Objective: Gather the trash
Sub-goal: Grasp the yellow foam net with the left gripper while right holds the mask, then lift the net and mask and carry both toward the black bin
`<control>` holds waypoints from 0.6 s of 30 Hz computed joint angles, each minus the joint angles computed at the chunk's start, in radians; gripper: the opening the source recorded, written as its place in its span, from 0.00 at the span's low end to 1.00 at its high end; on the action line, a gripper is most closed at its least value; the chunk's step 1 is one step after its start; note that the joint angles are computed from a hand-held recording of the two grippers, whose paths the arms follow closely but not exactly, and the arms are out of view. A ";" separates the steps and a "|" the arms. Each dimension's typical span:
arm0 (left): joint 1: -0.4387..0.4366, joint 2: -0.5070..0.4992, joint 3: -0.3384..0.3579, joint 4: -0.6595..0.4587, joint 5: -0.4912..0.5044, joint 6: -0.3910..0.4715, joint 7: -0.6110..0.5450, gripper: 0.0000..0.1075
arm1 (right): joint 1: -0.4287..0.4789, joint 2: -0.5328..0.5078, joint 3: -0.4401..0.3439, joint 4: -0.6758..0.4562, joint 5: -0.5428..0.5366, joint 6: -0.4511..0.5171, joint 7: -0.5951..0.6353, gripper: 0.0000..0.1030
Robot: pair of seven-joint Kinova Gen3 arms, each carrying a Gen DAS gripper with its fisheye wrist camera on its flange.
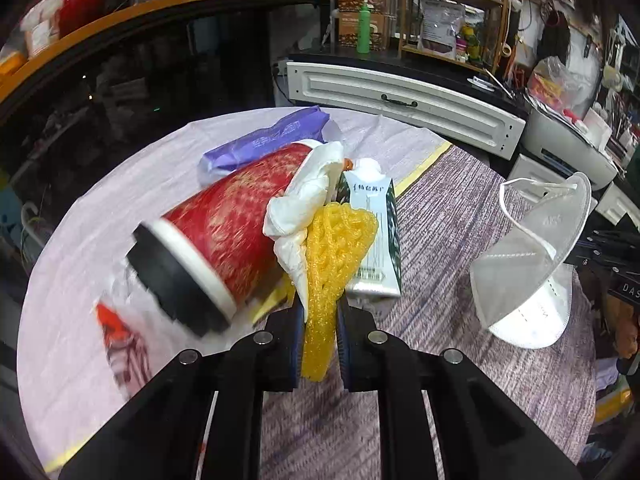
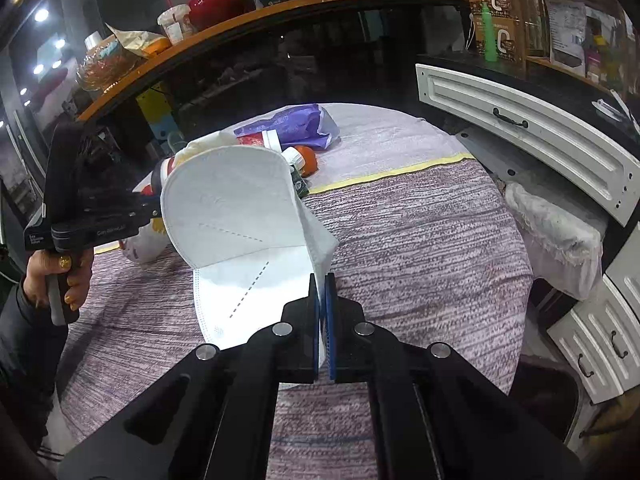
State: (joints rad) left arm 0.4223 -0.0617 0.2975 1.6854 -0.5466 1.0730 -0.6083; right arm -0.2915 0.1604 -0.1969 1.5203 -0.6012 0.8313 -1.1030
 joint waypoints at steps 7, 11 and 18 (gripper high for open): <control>-0.008 -0.140 0.068 0.123 0.042 -0.030 0.174 0.13 | 0.024 -0.091 0.016 0.104 -0.084 -0.007 0.079 0.03; -0.033 -0.243 0.085 0.211 0.139 -0.130 0.221 0.13 | 0.022 -0.145 0.042 0.150 -0.119 0.001 0.118 0.03; -0.121 -0.234 0.257 0.218 0.147 -0.093 0.314 0.32 | 0.015 -0.209 0.092 0.211 -0.144 0.018 0.142 0.03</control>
State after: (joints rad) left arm 0.3011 -0.2958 0.5548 1.9036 -0.3994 0.9799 -0.2945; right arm -0.2768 -0.0484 -0.1046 1.7310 -0.7454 0.8493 -0.9607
